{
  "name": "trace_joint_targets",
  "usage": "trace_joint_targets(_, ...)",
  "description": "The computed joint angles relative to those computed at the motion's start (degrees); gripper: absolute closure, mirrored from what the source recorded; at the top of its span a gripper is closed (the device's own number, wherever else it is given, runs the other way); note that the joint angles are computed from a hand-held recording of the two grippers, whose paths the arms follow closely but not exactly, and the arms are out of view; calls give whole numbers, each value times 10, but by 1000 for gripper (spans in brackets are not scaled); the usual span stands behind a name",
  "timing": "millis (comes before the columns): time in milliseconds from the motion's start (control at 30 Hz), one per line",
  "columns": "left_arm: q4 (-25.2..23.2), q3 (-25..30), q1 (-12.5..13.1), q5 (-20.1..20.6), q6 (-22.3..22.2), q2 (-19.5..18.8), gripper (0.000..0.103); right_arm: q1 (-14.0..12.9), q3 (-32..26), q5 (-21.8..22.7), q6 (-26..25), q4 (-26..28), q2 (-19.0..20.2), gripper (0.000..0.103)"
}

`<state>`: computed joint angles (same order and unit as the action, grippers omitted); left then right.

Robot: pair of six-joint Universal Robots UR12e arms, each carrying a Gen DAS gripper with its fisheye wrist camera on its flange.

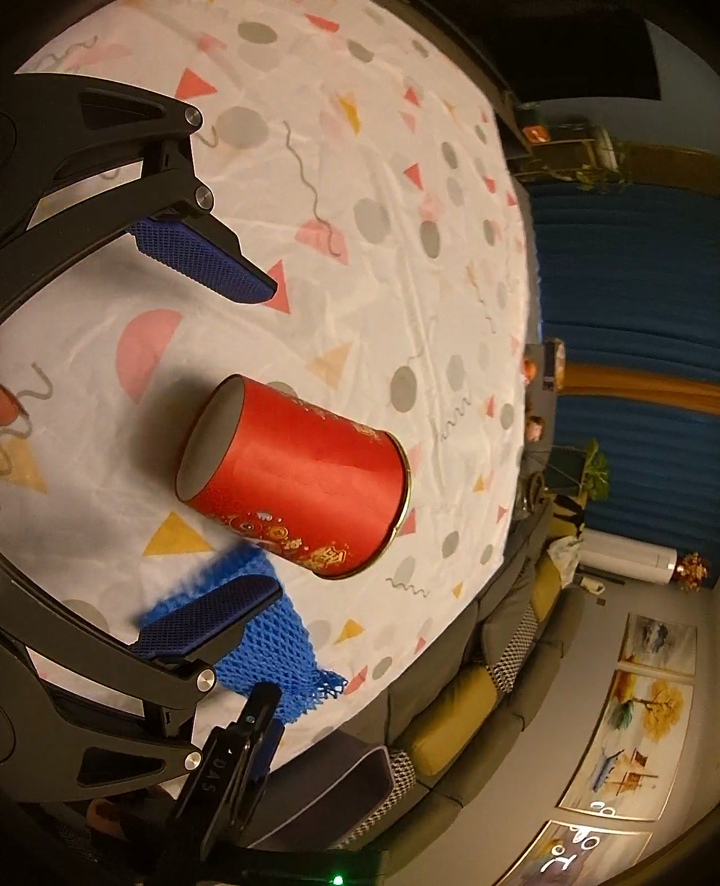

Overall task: Collect trash
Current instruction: 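Grasp the red paper cup with the left tool while the right tool grasps the blue net sleeve, then carry the red cup and blue net sleeve with both tools over the grey bin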

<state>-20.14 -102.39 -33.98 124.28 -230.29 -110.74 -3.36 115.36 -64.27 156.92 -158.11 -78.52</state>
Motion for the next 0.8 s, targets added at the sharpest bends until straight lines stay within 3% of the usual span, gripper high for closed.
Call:
trace_joint_targets(100, 12, -5, 5, -23, 2, 2, 23, 2, 0, 4, -14, 5, -1, 64)
trace_joint_targets(167, 22, -9, 8, -36, 3, 3, 39, 3, 0, 11, -23, 6, -1, 76)
trace_joint_targets(267, 33, -12, 9, -44, 11, 3, 40, 5, 1, 17, -38, 8, -4, 92)
trace_joint_targets(467, 52, -16, 4, -37, 18, 3, 42, 0, 15, 40, -49, -26, -12, 97)
trace_joint_targets(800, 85, -15, -16, 0, 35, 11, 42, -44, 48, 108, -9, -125, -41, 98)
